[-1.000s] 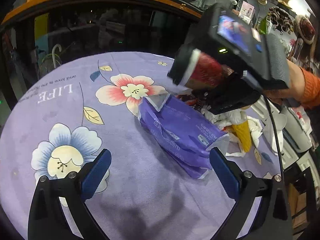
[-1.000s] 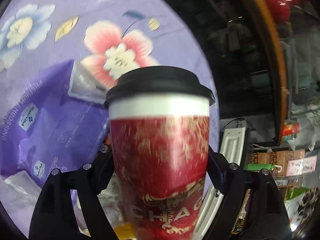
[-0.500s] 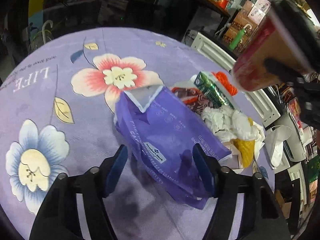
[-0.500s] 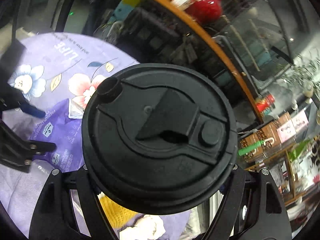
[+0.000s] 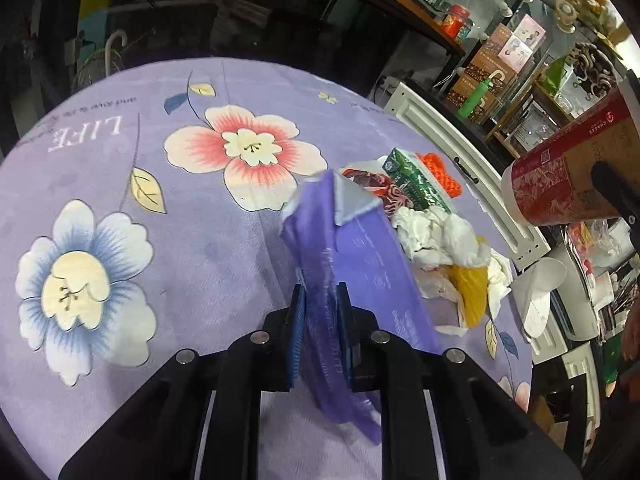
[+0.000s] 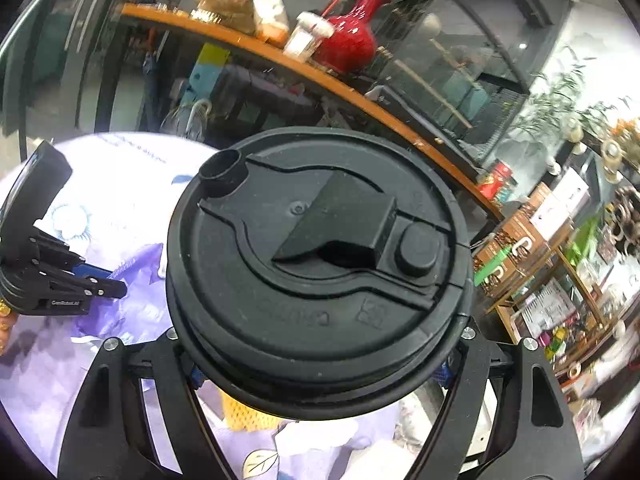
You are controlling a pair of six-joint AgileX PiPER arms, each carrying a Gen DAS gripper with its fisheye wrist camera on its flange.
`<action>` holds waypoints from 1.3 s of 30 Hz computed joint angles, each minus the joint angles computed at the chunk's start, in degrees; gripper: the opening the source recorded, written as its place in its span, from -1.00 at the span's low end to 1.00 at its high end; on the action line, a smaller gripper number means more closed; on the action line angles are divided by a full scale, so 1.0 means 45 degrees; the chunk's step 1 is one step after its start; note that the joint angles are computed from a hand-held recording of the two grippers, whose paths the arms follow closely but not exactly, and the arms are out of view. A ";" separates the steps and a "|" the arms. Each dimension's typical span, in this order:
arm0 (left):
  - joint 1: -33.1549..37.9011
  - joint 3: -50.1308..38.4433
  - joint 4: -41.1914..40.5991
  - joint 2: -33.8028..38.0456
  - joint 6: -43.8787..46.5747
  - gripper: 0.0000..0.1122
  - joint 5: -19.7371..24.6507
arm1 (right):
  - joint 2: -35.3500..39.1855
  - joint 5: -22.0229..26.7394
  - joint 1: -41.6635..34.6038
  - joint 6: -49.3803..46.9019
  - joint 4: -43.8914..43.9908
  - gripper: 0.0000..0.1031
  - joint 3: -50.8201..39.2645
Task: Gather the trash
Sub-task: 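Carry the red cup and purple bag over the bin and release both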
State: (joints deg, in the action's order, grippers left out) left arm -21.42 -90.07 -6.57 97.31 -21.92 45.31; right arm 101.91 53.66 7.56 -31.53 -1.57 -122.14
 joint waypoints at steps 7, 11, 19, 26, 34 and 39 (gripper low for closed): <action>-0.1122 0.1767 0.1811 -0.2331 -0.1597 -0.86 -0.0655 | -0.3066 -0.1423 -0.0899 -0.0091 0.1851 0.52 0.4058; -0.2282 0.2238 0.3813 -0.3314 -0.3148 -0.88 -0.0437 | -0.4688 -0.1906 -0.1585 -0.0700 0.2949 0.52 0.6058; -0.5093 0.2727 0.6380 -0.4487 -0.5691 -0.88 -0.0102 | -0.7786 -0.1907 -0.3811 -0.2710 0.5877 0.52 0.9743; -0.7541 0.2113 0.7866 -0.3645 -0.6958 -0.88 -0.0115 | -0.9248 -0.0134 -0.8349 -0.6084 0.9488 0.52 1.1656; -0.9113 0.0072 0.7858 -0.1355 -0.6353 -0.88 -0.0324 | -0.8831 0.1872 -1.3762 -0.8937 1.1680 0.52 1.2962; -0.9550 -0.1530 0.7306 0.0056 -0.5566 -0.88 -0.0353 | -0.7932 0.1333 -1.5167 -0.9989 1.1718 0.52 1.3618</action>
